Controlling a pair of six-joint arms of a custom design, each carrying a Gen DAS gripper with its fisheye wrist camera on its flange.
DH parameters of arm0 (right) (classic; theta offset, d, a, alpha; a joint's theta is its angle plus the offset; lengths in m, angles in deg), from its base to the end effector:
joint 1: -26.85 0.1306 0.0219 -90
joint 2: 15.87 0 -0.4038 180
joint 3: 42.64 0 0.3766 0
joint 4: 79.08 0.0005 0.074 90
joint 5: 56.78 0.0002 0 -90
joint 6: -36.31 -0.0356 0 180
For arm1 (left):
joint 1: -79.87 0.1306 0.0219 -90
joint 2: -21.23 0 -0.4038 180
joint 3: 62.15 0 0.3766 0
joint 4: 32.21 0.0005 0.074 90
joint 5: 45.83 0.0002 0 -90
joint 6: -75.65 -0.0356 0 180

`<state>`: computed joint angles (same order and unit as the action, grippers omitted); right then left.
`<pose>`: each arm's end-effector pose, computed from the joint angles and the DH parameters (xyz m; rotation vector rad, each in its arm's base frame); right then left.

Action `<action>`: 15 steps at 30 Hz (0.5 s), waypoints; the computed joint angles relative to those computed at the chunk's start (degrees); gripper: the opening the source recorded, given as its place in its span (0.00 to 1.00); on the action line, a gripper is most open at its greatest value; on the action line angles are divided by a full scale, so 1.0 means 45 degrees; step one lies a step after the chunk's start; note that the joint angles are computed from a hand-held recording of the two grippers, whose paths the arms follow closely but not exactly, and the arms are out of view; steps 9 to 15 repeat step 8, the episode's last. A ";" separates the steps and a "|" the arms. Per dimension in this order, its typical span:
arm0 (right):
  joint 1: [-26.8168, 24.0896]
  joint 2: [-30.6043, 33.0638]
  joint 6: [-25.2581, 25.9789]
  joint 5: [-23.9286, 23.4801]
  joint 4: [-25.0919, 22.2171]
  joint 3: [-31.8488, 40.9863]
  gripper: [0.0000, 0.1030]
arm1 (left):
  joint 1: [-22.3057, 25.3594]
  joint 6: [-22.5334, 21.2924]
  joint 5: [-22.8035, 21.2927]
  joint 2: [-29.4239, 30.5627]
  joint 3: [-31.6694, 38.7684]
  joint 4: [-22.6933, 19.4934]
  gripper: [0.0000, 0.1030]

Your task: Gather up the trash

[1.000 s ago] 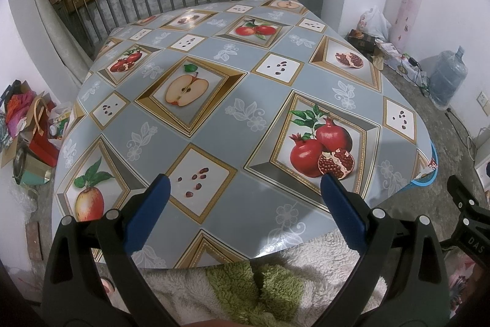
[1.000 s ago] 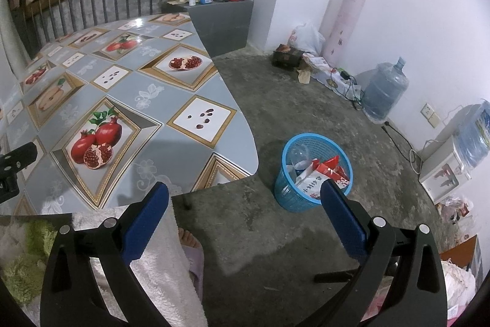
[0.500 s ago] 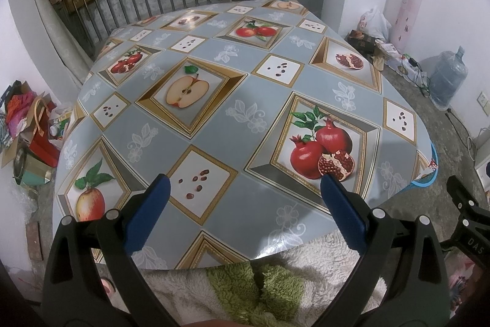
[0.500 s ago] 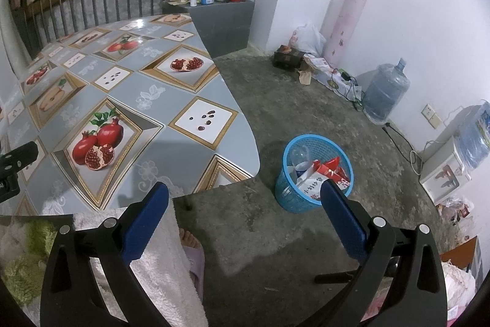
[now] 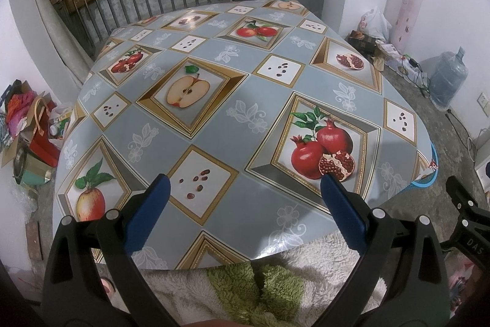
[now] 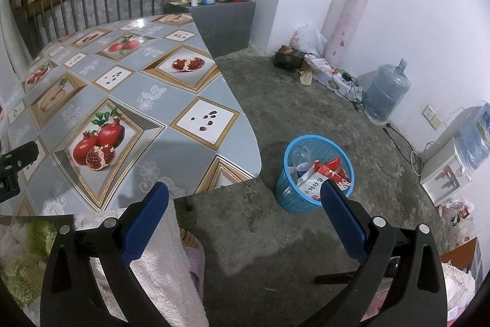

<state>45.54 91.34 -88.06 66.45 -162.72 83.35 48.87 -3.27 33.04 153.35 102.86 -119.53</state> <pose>0.5197 0.1547 0.5435 0.4995 2.4234 -0.4132 0.5794 -0.3407 0.5459 0.3547 2.4706 -0.0604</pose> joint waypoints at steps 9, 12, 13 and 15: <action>0.0005 0.0004 -0.0005 -0.0007 -0.0019 0.0009 0.94 | 0.0005 0.0128 0.0041 0.0207 0.0478 -0.0339 0.91; 0.0005 0.0004 -0.0005 -0.0007 -0.0019 0.0009 0.94 | 0.0005 0.0128 0.0041 0.0207 0.0478 -0.0339 0.91; 0.0005 0.0004 -0.0005 -0.0007 -0.0019 0.0009 0.94 | 0.0005 0.0128 0.0041 0.0207 0.0478 -0.0339 0.91; 0.0005 0.0004 -0.0005 -0.0007 -0.0019 0.0009 0.94 | 0.0005 0.0128 0.0041 0.0207 0.0478 -0.0339 0.91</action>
